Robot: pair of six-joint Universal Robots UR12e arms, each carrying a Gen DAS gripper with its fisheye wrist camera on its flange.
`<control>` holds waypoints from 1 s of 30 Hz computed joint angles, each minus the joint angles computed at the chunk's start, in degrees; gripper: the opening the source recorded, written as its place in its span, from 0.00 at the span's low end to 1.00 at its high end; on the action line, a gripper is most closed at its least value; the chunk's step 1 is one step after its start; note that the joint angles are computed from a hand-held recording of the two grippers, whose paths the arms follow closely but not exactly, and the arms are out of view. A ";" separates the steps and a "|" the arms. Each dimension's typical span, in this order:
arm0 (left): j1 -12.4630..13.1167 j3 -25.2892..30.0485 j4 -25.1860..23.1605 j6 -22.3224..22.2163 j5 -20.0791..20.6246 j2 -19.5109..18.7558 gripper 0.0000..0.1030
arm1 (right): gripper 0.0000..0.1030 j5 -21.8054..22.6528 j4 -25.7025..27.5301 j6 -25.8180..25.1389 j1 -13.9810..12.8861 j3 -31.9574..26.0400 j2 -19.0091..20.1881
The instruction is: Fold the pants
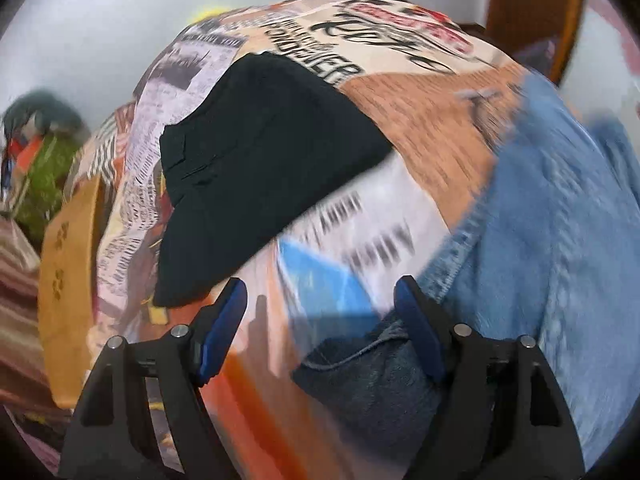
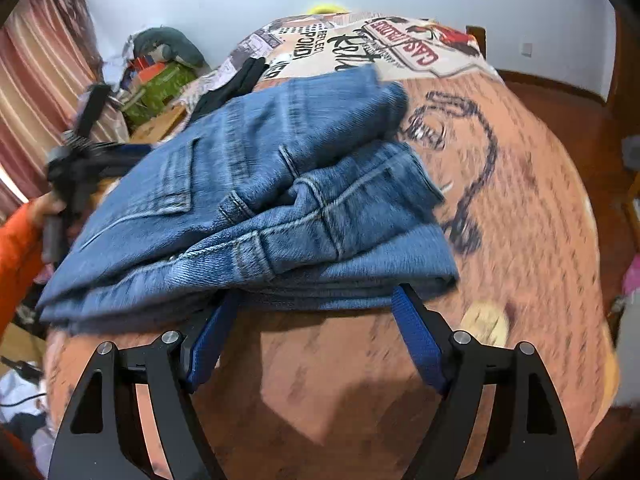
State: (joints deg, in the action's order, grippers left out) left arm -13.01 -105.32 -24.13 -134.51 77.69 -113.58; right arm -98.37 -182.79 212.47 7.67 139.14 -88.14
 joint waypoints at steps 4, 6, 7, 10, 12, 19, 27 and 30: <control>2.12 -5.23 0.95 4.54 -2.91 4.43 0.70 | 0.75 -0.14 -1.70 -0.38 -1.53 -0.61 0.55; 2.88 -7.87 2.23 5.38 -3.62 6.44 0.70 | 0.75 1.24 -1.86 0.54 -2.52 -0.34 0.29; 3.15 -8.66 2.30 5.49 -4.07 7.12 0.70 | 0.75 1.08 -1.52 1.25 -2.64 -0.05 -0.12; 4.74 -12.05 0.57 6.99 -8.17 10.30 0.70 | 0.75 -1.48 0.43 2.43 -1.94 1.02 -2.07; 5.59 -14.23 0.56 6.40 -11.08 12.10 0.70 | 0.75 -4.33 1.26 3.29 -0.87 1.99 -3.93; 5.82 -13.55 -1.75 -3.30 -12.59 13.13 0.69 | 0.75 -10.89 0.76 1.77 1.92 2.74 -7.95; 3.46 -7.26 3.79 -12.62 -11.84 10.52 0.69 | 0.72 -8.57 -4.65 -2.53 0.54 -0.30 -4.47; 1.79 -4.61 3.38 -11.86 -12.66 8.63 0.69 | 0.64 -6.60 -5.19 -4.75 -0.06 -2.17 -2.20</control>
